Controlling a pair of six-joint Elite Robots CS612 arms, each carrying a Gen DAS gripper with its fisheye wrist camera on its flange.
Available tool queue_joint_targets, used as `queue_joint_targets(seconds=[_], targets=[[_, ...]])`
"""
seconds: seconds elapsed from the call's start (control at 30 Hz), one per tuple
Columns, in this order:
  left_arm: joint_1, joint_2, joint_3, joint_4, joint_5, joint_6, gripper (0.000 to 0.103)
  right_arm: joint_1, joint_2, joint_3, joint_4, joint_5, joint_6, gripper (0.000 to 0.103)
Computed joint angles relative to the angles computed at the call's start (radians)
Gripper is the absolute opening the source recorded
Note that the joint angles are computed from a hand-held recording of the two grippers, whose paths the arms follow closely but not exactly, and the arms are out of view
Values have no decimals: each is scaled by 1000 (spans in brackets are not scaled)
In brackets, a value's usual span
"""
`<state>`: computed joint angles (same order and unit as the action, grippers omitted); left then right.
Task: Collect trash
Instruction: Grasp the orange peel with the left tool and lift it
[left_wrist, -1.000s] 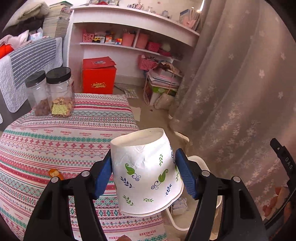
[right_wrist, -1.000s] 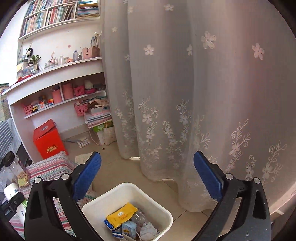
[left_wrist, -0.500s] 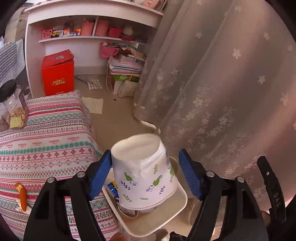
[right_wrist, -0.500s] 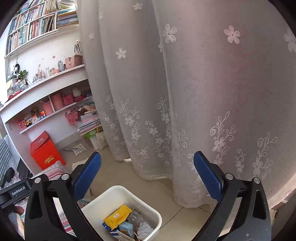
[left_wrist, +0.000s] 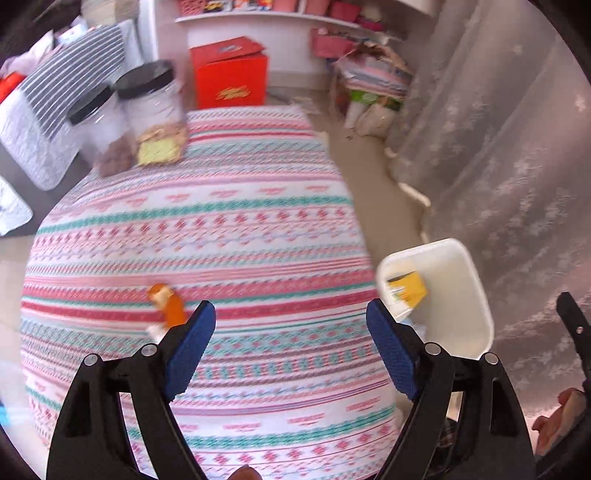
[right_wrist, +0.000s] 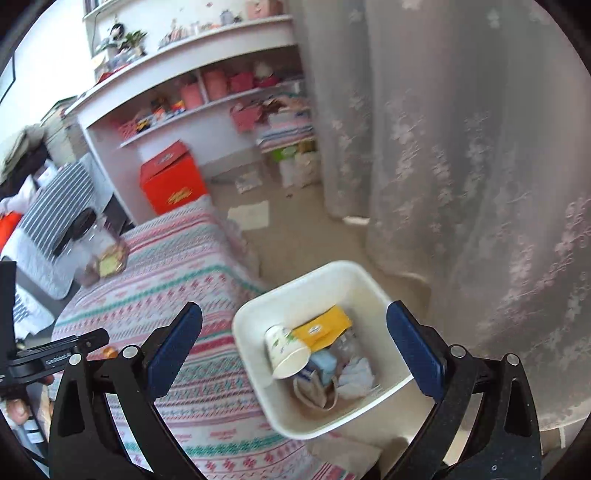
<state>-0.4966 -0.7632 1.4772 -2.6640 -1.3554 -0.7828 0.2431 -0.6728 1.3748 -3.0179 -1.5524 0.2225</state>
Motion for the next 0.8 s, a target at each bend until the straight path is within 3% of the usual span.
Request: queue_joint_targets(seconds=[0.07, 0.27, 0.43, 0.6, 0.8], targets=[[24, -11, 44, 21, -36, -65, 81, 8, 5, -19, 52, 36, -22, 96], [89, 2, 120, 11, -211, -243, 81, 41, 18, -49, 108, 9, -102, 96], [112, 15, 148, -93, -233, -326, 81, 53, 29, -72, 130, -5, -112, 96], [116, 35, 103, -77, -187, -295, 80, 61, 38, -93, 157, -5, -120, 96], [106, 79, 4, 72, -131, -157, 71, 72, 52, -119, 188, -29, -150, 96]])
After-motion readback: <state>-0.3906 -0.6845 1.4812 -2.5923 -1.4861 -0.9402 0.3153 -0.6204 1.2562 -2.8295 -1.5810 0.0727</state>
